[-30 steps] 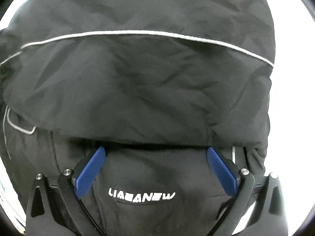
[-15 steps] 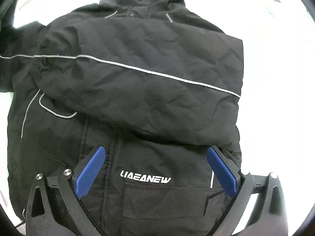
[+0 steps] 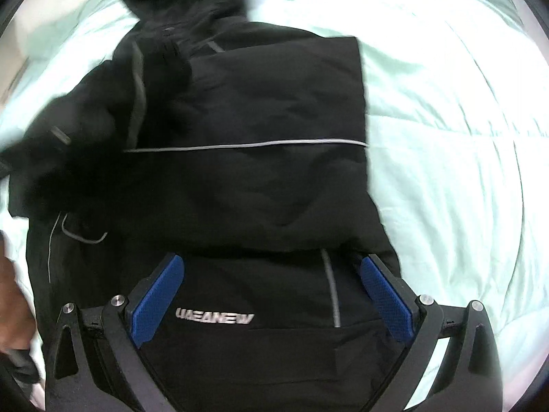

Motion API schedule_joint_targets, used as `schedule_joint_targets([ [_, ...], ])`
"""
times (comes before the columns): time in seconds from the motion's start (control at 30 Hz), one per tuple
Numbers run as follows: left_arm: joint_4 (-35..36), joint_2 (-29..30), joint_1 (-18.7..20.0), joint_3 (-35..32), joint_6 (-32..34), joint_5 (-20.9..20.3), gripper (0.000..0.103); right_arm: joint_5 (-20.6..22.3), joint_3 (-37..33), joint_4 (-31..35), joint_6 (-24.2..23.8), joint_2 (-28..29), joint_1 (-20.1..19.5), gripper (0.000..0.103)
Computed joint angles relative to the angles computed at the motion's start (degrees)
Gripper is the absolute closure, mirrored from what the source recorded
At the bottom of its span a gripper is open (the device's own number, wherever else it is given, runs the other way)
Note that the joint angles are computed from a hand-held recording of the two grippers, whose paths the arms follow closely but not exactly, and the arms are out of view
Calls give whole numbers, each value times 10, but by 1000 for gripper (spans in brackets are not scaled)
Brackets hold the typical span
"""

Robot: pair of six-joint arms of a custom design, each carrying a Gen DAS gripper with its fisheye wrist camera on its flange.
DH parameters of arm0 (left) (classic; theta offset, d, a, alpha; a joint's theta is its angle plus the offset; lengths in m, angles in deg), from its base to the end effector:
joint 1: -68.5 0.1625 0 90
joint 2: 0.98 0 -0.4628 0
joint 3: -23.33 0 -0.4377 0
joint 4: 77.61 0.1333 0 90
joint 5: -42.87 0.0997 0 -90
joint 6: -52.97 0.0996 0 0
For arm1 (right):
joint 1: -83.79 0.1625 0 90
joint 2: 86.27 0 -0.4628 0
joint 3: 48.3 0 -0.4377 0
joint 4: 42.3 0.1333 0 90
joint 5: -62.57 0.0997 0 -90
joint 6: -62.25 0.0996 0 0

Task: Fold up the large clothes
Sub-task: 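Fold the held sleeve across the jacket body and release the left gripper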

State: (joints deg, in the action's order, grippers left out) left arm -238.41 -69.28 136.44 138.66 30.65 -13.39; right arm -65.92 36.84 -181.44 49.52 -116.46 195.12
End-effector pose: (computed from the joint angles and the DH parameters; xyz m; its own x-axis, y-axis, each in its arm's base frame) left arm -0.0483 -0.6214 0.2366 -0.9213 -0.2251 -0.3171 -0.0067 0.8244 -0.5659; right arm 0.3366 -0.6659 -0.0507 -0.6091 -0.5392 0.5817 -0.5086 0.8283 0.2352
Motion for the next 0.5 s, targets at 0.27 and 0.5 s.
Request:
schedule_joint_targets([
  [0.27,49,18,77,-38,-71,-180,79,20,-16,6,-5,5,-15,0],
  [0.5,24,-36,50,3,-63,-193,34,70,-41,1,-29,11,-6,0],
])
